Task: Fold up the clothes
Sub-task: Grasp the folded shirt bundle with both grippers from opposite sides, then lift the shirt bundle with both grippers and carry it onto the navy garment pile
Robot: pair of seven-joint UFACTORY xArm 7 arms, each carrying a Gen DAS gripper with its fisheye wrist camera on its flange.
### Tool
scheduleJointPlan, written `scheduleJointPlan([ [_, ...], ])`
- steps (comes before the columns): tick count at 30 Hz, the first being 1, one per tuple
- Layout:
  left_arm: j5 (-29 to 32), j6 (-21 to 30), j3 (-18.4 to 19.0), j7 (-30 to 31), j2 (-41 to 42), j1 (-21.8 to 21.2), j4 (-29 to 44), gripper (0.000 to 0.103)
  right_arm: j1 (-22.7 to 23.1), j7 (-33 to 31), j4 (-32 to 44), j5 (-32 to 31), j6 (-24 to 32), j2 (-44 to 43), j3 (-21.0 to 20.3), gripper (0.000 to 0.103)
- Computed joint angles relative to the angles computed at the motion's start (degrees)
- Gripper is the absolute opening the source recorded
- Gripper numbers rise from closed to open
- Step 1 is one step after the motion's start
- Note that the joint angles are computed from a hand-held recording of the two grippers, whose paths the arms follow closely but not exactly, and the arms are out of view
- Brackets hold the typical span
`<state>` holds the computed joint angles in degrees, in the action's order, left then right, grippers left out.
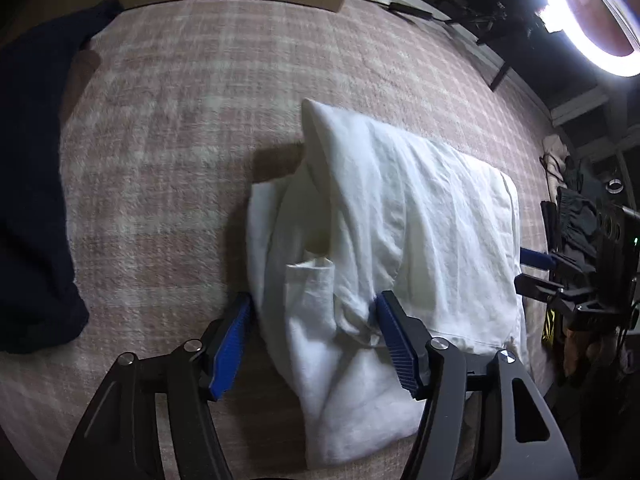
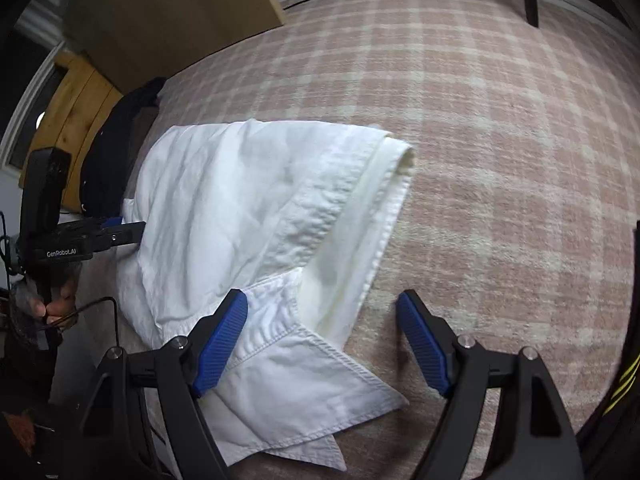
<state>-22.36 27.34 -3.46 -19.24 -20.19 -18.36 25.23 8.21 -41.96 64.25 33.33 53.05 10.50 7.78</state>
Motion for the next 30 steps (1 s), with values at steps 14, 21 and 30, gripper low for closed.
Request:
scheduleJointPlan([
  [14,-2.6,-6.9,1.1,6.1,-2.2,-5.1,-3.9,0.023,0.9,-3.1,-0.9,0.8,-1.1,-0.4,0.5,0.022],
  [21,-4.9,-9.0,3.6,10.2,-4.5,-6.9,-4.9,0.016,1.2,-2.5,-1.9,2.0,-1.6,-2.4,0.4,0.013],
  [30,4.7,-2.5,1.5,6.3,-22.6,0.8,-8.7,0.015,4.0,-3.2,-4.6,8.0,-1.6,-12.2,0.0,0.012],
])
